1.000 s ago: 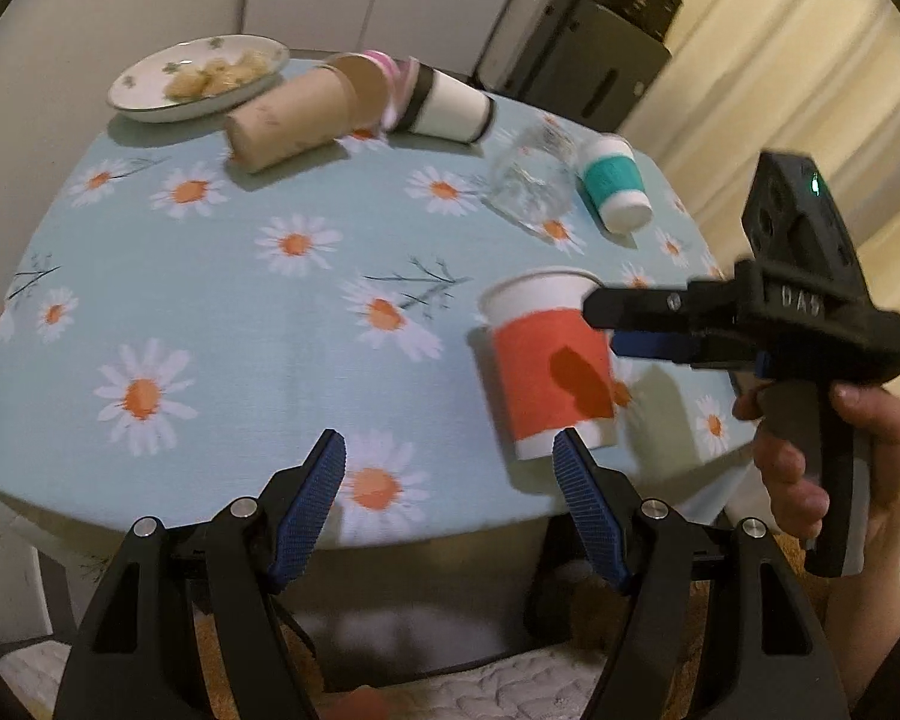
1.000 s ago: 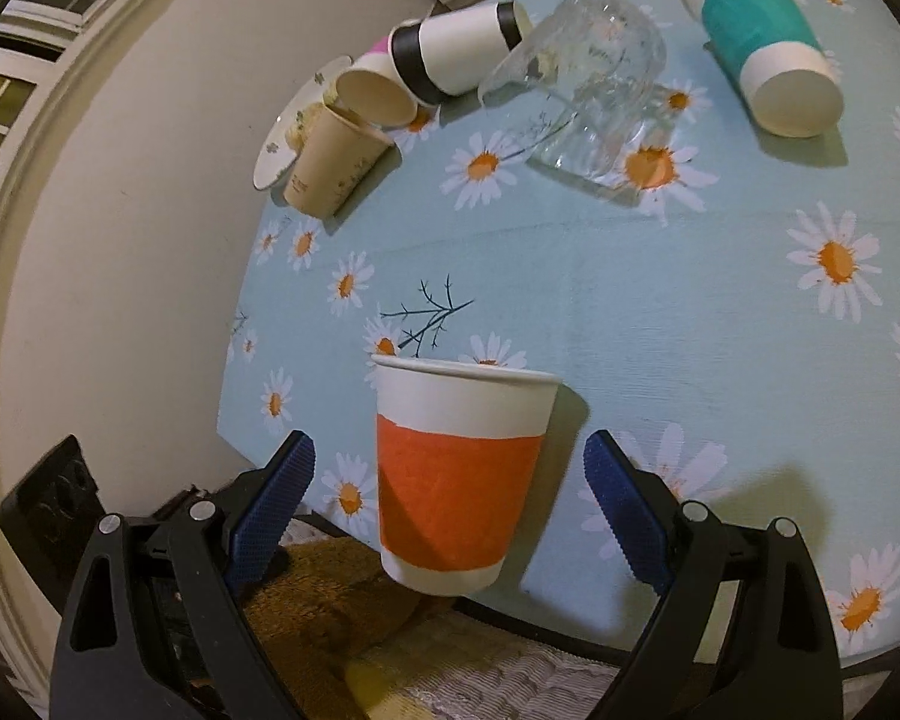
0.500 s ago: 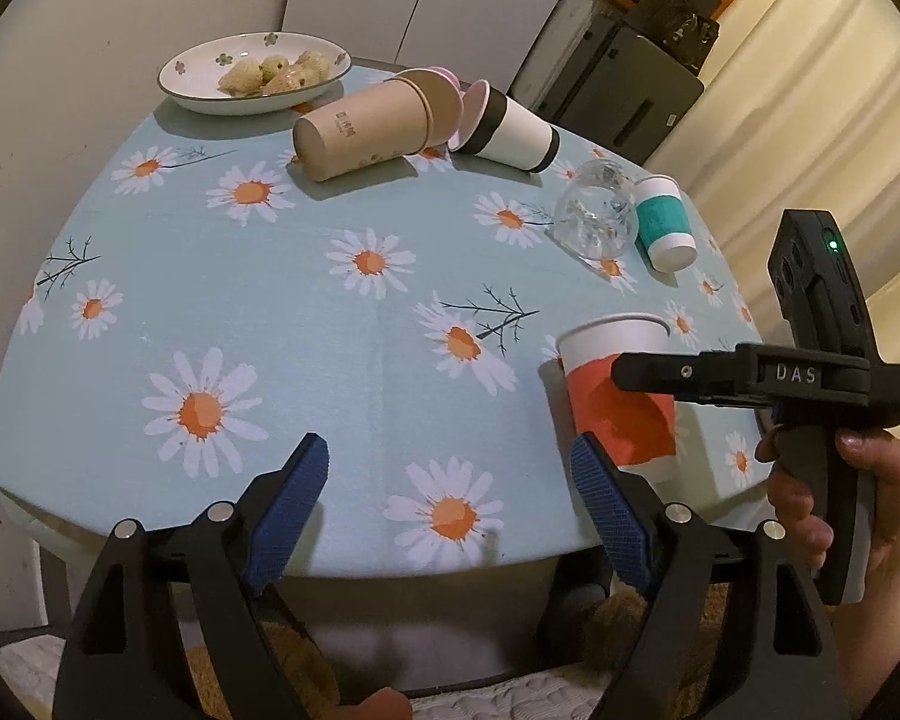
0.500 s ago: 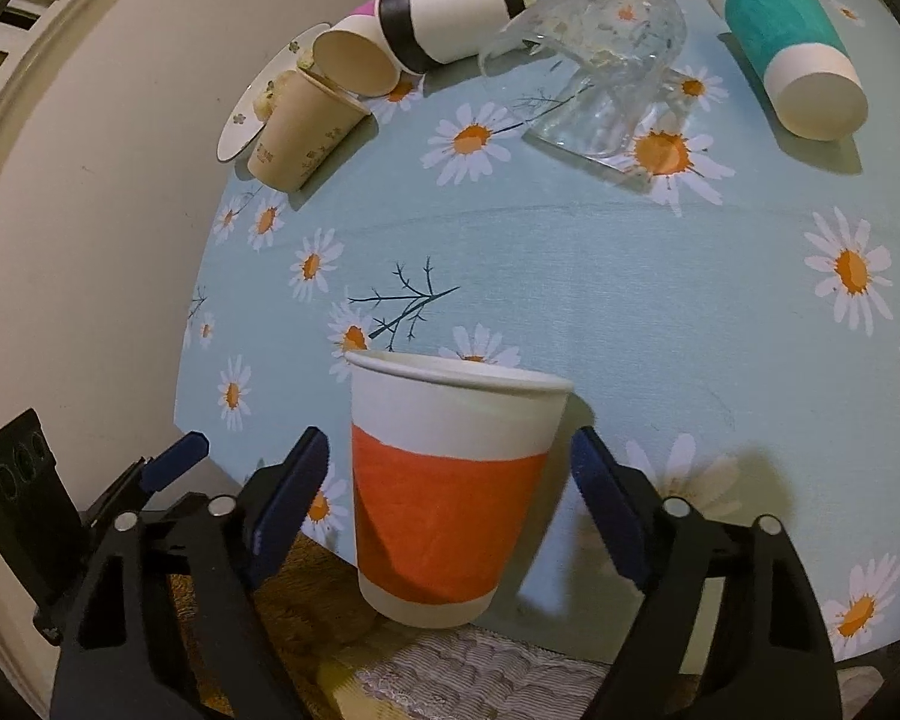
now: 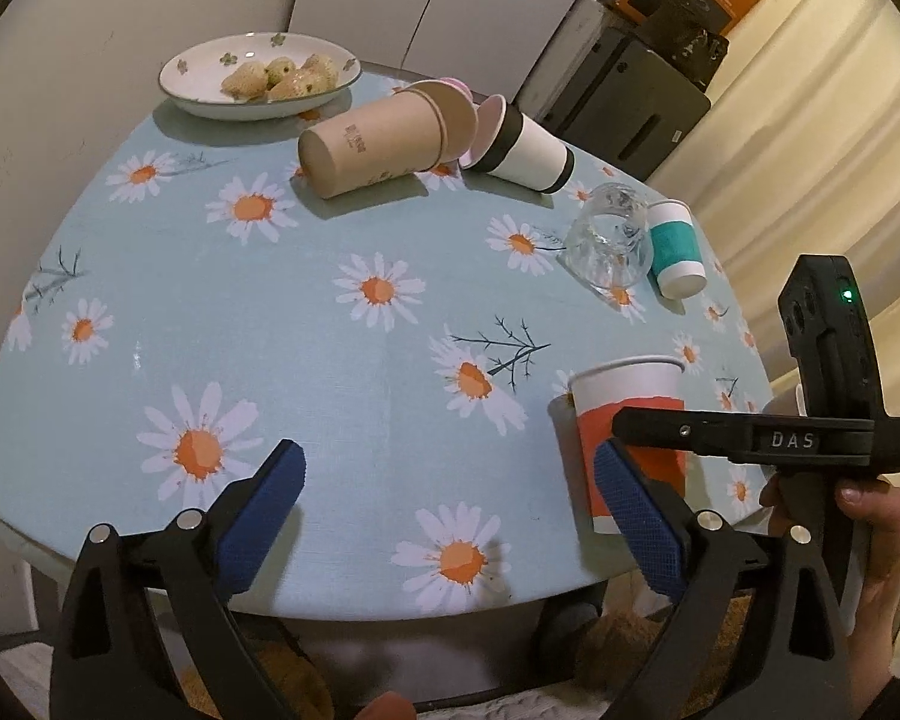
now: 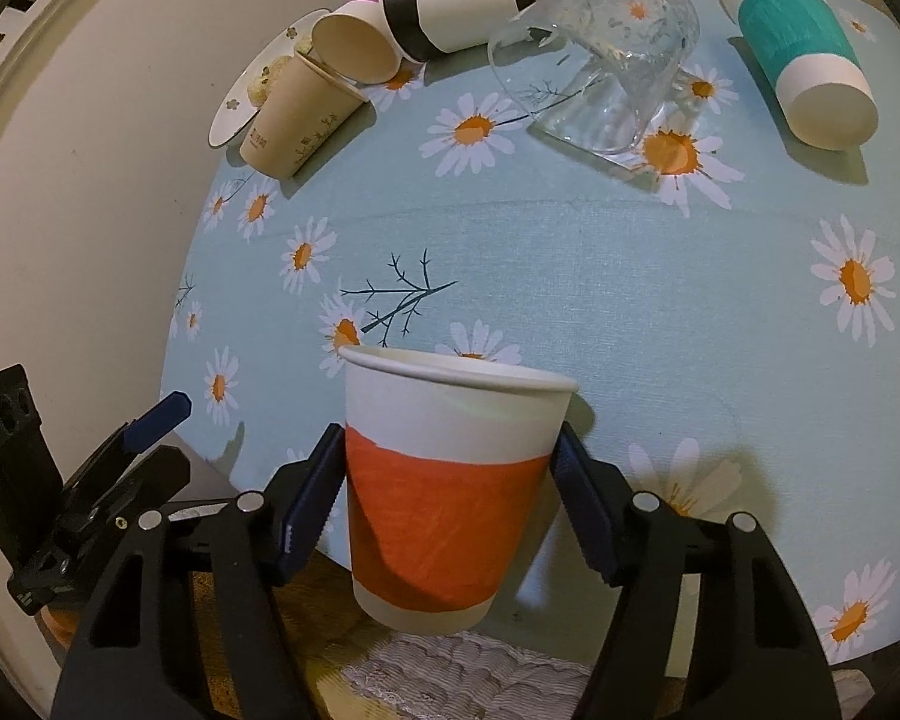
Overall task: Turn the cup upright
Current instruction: 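Lower the upright cup onto the tablecloth with the right gripper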
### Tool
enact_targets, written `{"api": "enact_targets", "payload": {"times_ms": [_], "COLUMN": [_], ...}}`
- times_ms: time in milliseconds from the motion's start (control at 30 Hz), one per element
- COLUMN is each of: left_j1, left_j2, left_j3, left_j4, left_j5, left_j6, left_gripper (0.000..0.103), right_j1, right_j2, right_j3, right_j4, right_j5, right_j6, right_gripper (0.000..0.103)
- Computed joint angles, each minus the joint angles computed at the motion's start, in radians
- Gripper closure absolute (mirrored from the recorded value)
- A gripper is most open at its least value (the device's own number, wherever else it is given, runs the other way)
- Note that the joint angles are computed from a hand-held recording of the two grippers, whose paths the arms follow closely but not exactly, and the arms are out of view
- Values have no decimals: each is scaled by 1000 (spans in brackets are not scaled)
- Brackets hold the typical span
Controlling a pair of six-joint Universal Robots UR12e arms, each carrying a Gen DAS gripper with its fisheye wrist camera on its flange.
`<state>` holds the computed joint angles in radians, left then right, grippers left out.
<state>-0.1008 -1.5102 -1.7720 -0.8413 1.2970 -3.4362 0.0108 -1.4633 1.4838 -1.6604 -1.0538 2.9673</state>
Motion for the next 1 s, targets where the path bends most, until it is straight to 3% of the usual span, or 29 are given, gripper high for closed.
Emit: {"api": "enact_targets", "payload": {"times_ms": [100,333,467,667,800,900,1000], "left_j1": [3,9,23,31,25,17,11], "left_j2": [5,20,36,60,68,72,72], "left_j3": [-16,-46,-69,-96,-101,-103,-102], "left_j4": [19,90,143,220,245,254,252], "left_j5": [-7,-32,-81,-73,-18,7,28], "left_j6": [-15,-28,-42,-57,-65,-49,-35], "left_gripper": [7,7,7,7,7,7,7], "right_j1": [0,6,4,2,4,28,63], "right_j2": [-10,-58,-80,-129,-159,-176,-184], "right_j3": [10,67,106,204,291,360,410], "right_j4": [-32,-206,-294,-541,-780,-1001,-1155], "right_j5": [11,-11,3,4,-8,-88,-181], "right_j6": [-7,7,29,102,166,186,147], "right_gripper": [35,35,35,35,35,35,35]}}
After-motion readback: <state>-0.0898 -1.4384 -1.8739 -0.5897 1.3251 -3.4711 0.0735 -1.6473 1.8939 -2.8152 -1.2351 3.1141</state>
